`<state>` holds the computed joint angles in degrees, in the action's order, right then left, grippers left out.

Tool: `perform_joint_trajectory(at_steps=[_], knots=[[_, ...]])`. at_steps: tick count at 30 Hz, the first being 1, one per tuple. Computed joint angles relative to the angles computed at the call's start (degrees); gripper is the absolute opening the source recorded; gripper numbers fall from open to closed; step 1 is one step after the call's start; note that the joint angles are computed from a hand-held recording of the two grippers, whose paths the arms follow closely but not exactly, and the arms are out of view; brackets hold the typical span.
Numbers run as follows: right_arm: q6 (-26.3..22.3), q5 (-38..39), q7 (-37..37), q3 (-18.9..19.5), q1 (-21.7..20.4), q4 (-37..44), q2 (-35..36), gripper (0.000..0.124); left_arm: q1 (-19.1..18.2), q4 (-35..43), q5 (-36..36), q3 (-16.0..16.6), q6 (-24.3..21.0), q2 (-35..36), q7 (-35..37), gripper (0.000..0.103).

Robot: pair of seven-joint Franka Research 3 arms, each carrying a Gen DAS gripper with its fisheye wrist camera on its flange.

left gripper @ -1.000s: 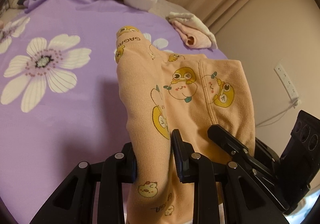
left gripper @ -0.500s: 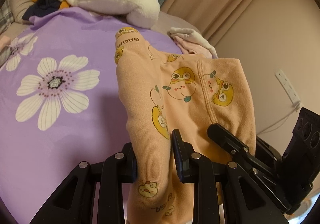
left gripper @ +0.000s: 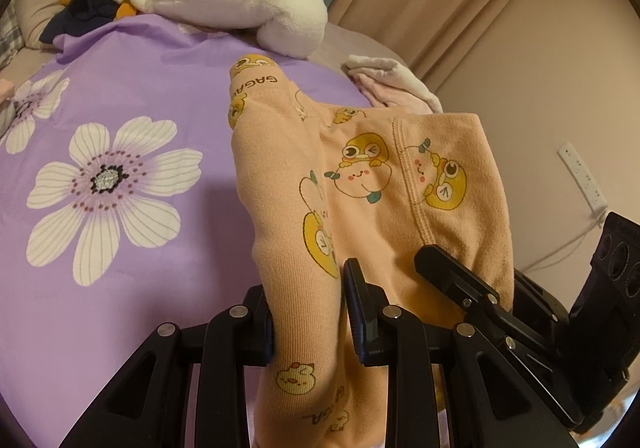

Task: Fold small clothes

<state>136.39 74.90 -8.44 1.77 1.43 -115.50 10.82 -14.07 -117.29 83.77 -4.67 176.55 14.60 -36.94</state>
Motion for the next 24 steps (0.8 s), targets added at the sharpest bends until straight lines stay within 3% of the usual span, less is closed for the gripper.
perform_joint_trajectory(at_steps=[9,24], knots=[[1.87,-1.17,2.3,0.98,0.49,2.55,2.55,0.019,-0.14,1.16,-6.24,1.3,1.54,2.4,6.78,0.027],[4.64,-3.7,6.14,2.66,0.31,5.73,6.29,0.019,-3.51,1.94,-24.01,4.61,3.62,6.05,23.36,0.027]])
